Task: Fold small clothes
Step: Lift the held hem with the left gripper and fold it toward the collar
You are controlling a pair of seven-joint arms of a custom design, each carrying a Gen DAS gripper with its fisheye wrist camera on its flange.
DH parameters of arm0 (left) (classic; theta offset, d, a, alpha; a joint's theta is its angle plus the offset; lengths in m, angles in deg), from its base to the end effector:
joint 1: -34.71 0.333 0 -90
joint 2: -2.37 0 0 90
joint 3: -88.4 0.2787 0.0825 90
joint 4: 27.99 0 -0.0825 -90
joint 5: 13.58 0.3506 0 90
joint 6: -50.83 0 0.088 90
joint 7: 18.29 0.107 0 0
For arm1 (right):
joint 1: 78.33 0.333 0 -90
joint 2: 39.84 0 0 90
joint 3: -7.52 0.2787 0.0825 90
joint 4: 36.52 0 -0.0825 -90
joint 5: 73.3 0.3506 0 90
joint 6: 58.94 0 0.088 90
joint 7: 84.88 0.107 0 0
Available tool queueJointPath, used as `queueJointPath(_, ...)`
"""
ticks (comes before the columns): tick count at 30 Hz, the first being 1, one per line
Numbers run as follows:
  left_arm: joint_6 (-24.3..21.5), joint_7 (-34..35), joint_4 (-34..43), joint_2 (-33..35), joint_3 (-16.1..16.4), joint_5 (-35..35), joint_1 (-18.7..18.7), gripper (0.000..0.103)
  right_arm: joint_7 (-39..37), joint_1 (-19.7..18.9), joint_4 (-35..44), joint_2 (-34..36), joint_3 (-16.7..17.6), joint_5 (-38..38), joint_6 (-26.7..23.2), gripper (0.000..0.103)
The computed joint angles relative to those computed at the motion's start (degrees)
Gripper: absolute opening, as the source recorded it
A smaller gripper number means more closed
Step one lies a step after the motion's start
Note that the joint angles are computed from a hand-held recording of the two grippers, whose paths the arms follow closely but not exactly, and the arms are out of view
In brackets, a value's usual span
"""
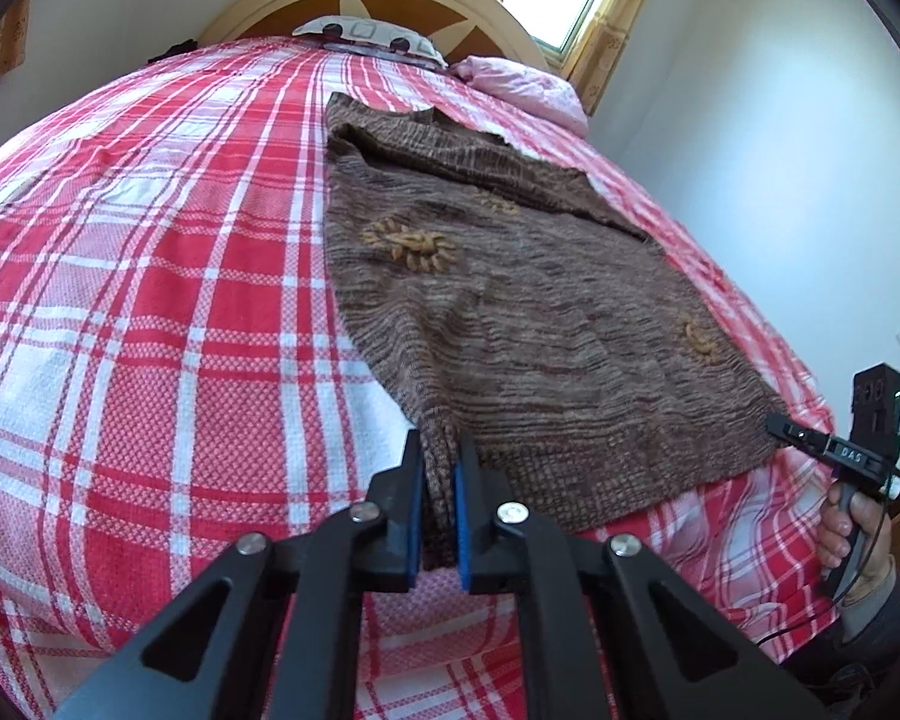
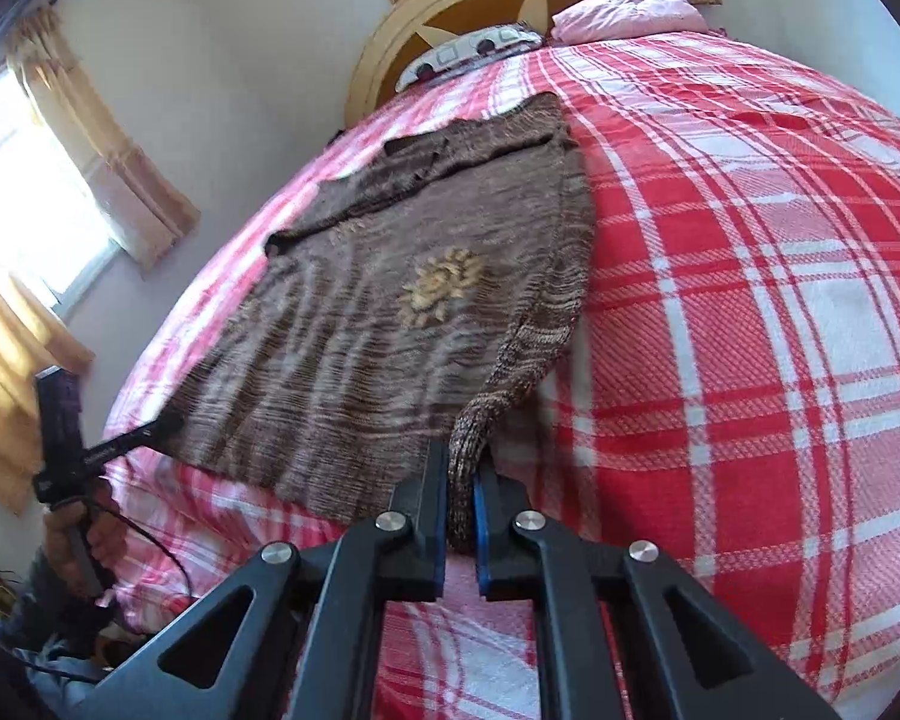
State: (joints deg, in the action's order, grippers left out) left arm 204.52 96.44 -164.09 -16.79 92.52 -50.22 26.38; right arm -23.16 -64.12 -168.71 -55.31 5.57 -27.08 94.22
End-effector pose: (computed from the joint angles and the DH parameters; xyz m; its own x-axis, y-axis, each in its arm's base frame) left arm 0.4686 -0.0136 0.4986 -0.1288 -0.9381 0.3214 -0.7789 -0.1049 -0.6183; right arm 0.4794 0.0809 0.4973 0.2303 -0.8820 -0.4111 -0.7885 0.0785 -0.6101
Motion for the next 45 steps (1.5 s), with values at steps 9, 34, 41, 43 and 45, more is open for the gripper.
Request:
queueJointPath(9, 1.61, 6.64, 1.08, -1.39, 2.72, -10.25, -2.37, 0.008, -8.38, 1.88, 0.81, -1.55, -2.96, 13.96, -0.81, 0.005)
queueJointPath(34, -7.47, 6.41, 32.21, 19.49, -5.54, -18.48, 9.04, 0.007, -5.61, -5.04, 29.21, 15.5, 0.03, 13.07, -7.28, 0.005)
queueJointPath(41, -8.59, -1.06, 44.9, 28.85, -9.71, -13.72, 13.48, 0.007, 0.33, -8.43, 45.87, 27.16, 2.75, 8.37, -10.19, 0.005)
queueJointPath(43, -8.73, -3.3, 49.05, 31.93, -10.79, -11.17, 14.27, 0.007, 3.15, -9.41, 52.27, 31.63, 3.62, 6.08, -11.46, 0.005)
queueJointPath(45, -9.3, -6.43, 54.5, 36.0, -11.59, -7.48, 14.61, 0.007, 6.37, -10.14, 59.11, 36.39, 4.37, 2.97, -12.81, 0.005)
